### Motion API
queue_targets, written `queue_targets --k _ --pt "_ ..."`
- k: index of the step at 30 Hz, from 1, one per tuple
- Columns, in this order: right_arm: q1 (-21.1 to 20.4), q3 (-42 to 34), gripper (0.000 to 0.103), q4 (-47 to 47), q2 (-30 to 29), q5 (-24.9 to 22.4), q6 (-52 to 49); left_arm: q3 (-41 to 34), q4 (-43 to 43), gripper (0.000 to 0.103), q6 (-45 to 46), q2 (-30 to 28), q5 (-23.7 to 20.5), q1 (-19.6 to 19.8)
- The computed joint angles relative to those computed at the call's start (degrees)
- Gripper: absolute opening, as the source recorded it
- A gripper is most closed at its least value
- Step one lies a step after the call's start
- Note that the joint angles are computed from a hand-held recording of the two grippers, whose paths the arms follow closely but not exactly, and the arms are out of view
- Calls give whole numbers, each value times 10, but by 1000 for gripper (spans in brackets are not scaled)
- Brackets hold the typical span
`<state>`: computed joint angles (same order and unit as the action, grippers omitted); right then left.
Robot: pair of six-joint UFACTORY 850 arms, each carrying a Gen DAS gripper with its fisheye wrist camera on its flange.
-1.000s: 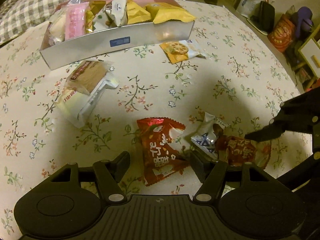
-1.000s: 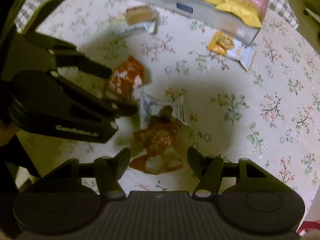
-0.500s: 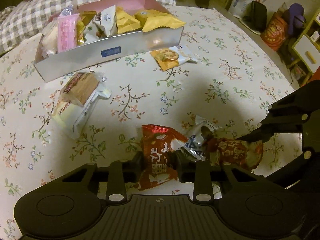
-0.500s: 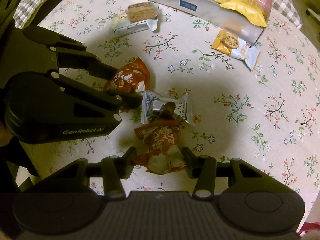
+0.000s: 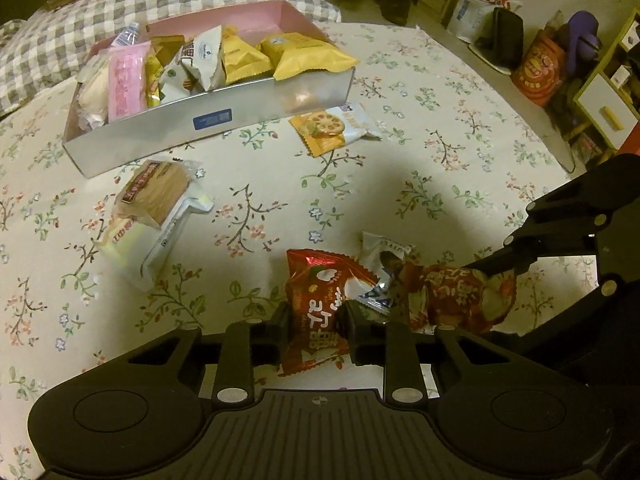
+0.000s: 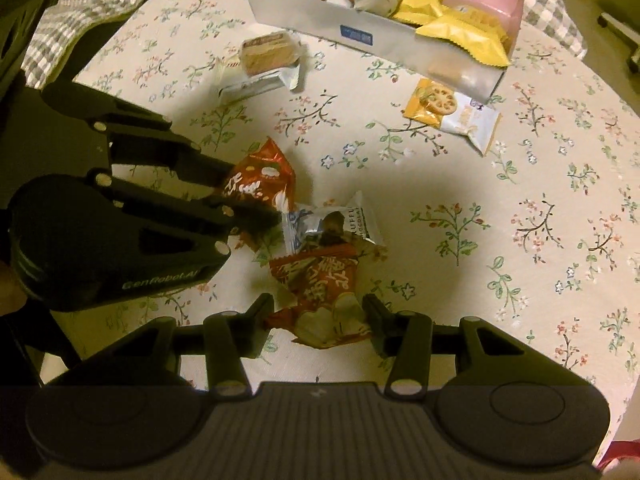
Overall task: Organize snacks
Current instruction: 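Grasp red packet with left tool while right tool grasps red-white packet, then carry both red packets into the box and open both tools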
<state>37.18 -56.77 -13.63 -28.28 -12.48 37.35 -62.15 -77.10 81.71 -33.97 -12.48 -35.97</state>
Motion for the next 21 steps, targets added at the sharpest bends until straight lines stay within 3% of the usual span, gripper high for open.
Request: queue_targets --k 8,12,21 --pt "-3 1 45 -33 0 5 40 1 -23 24 25 2 -5 0" --pt "-5 3 45 -64 2 10 78 -4 3 24 -5 -2 -3 0" --pt "-13 10 45 -94 9 29 123 -8 -47 23 32 9 -22 10"
